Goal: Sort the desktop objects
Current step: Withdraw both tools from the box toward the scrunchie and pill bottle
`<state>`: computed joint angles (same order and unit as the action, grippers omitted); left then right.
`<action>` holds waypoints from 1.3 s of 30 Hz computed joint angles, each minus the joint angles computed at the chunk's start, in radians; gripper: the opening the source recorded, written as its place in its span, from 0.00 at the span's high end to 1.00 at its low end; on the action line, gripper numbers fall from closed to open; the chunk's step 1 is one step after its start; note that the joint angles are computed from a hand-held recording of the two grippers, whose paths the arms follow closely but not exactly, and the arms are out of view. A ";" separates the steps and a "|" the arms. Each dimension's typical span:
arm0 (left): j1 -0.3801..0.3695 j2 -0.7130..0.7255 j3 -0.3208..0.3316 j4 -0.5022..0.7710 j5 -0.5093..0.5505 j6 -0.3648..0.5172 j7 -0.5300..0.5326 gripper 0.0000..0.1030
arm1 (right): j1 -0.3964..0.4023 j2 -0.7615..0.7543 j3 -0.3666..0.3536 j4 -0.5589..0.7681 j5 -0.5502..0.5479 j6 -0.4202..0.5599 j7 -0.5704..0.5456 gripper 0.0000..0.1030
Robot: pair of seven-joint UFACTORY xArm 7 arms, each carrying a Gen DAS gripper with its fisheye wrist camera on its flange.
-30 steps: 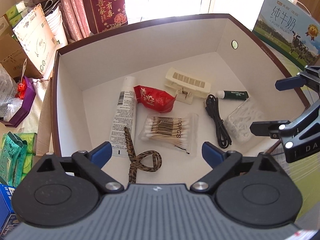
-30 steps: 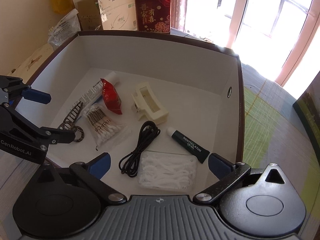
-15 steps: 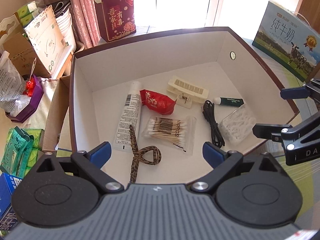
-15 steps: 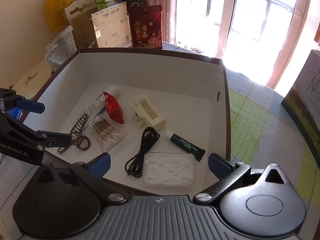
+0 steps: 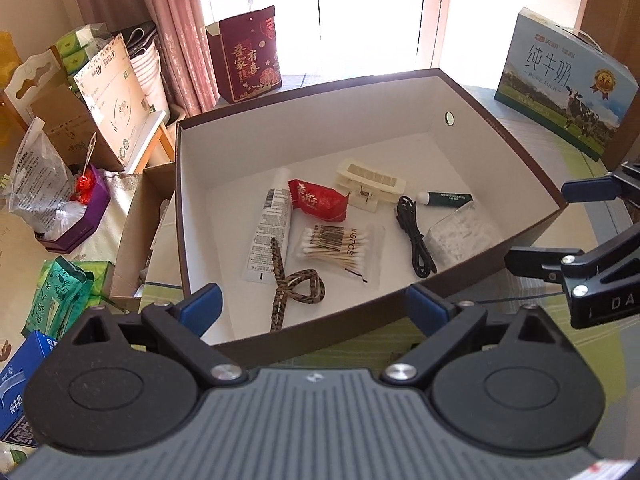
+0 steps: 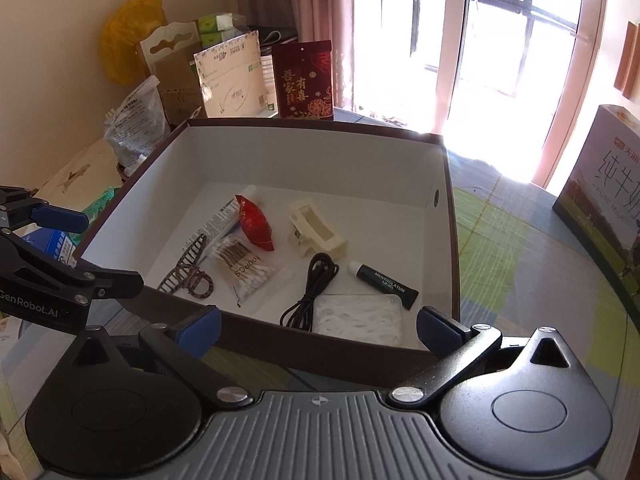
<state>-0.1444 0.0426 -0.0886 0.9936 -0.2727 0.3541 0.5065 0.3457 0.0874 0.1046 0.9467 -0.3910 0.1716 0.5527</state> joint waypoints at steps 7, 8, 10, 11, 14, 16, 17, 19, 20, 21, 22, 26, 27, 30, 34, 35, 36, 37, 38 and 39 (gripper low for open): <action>-0.018 -0.105 0.012 -0.116 -0.028 -0.030 0.011 0.06 | 0.005 -0.068 0.011 -0.071 -0.142 -0.006 0.135 0.02; -0.023 -0.121 0.017 -0.131 -0.039 -0.032 0.020 0.06 | 0.001 -0.077 0.017 -0.079 -0.169 -0.006 0.159 0.02; -0.034 -0.150 0.026 -0.159 -0.053 -0.038 0.029 0.06 | -0.008 -0.097 0.032 -0.098 -0.203 -0.011 0.195 0.02; -0.039 -0.165 0.030 -0.174 -0.060 -0.043 0.033 0.06 | -0.014 -0.107 0.040 -0.108 -0.220 -0.014 0.216 0.02; -0.059 -0.206 0.047 -0.213 -0.080 -0.054 0.047 0.06 | -0.036 -0.134 0.068 -0.138 -0.285 -0.026 0.294 0.02; -0.068 -0.224 0.058 -0.230 -0.088 -0.050 0.047 0.06 | -0.050 -0.151 0.088 -0.157 -0.323 -0.027 0.343 0.02; -0.072 -0.231 0.061 -0.238 -0.091 -0.049 0.045 0.06 | -0.057 -0.158 0.097 -0.166 -0.337 -0.029 0.362 0.02; -0.075 -0.242 0.064 -0.253 -0.085 -0.049 0.033 0.06 | -0.068 -0.172 0.111 -0.185 -0.347 -0.037 0.384 0.02; -0.079 -0.247 0.068 -0.260 -0.087 -0.048 0.032 0.06 | -0.074 -0.178 0.119 -0.194 -0.354 -0.040 0.396 0.02; -0.083 -0.253 0.072 -0.267 -0.093 -0.044 0.033 0.06 | -0.081 -0.184 0.128 -0.202 -0.365 -0.042 0.413 0.02; -0.087 -0.259 0.076 -0.274 -0.097 -0.041 0.035 0.06 | -0.087 -0.190 0.137 -0.209 -0.375 -0.043 0.429 0.02; -0.097 -0.280 0.081 -0.301 -0.102 -0.038 0.025 0.06 | -0.110 -0.214 0.163 -0.242 -0.386 -0.059 0.475 0.02; -0.098 -0.283 0.082 -0.307 -0.100 -0.037 0.021 0.06 | -0.118 -0.219 0.170 -0.250 -0.389 -0.063 0.486 0.02; -0.109 -0.287 0.092 -0.321 -0.111 -0.029 0.026 0.06 | -0.139 -0.234 0.192 -0.272 -0.397 -0.071 0.516 0.02; -0.110 -0.281 0.092 -0.330 -0.118 -0.021 0.025 0.06 | -0.153 -0.241 0.205 -0.301 -0.373 -0.088 0.516 0.02; -0.110 -0.280 0.092 -0.334 -0.119 -0.022 0.025 0.06 | -0.158 -0.242 0.209 -0.309 -0.367 -0.095 0.517 0.02; -0.111 -0.281 0.094 -0.339 -0.124 -0.021 0.027 0.06 | -0.162 -0.243 0.212 -0.317 -0.360 -0.100 0.516 0.02; -0.113 -0.280 0.096 -0.343 -0.130 -0.022 0.031 0.06 | -0.169 -0.244 0.218 -0.322 -0.357 -0.103 0.519 0.02; -0.114 -0.279 0.097 -0.349 -0.136 -0.024 0.033 0.06 | -0.181 -0.244 0.230 -0.327 -0.365 -0.105 0.532 0.02; -0.115 -0.279 0.097 -0.359 -0.140 -0.028 0.035 0.06 | -0.198 -0.244 0.243 -0.331 -0.382 -0.110 0.553 0.02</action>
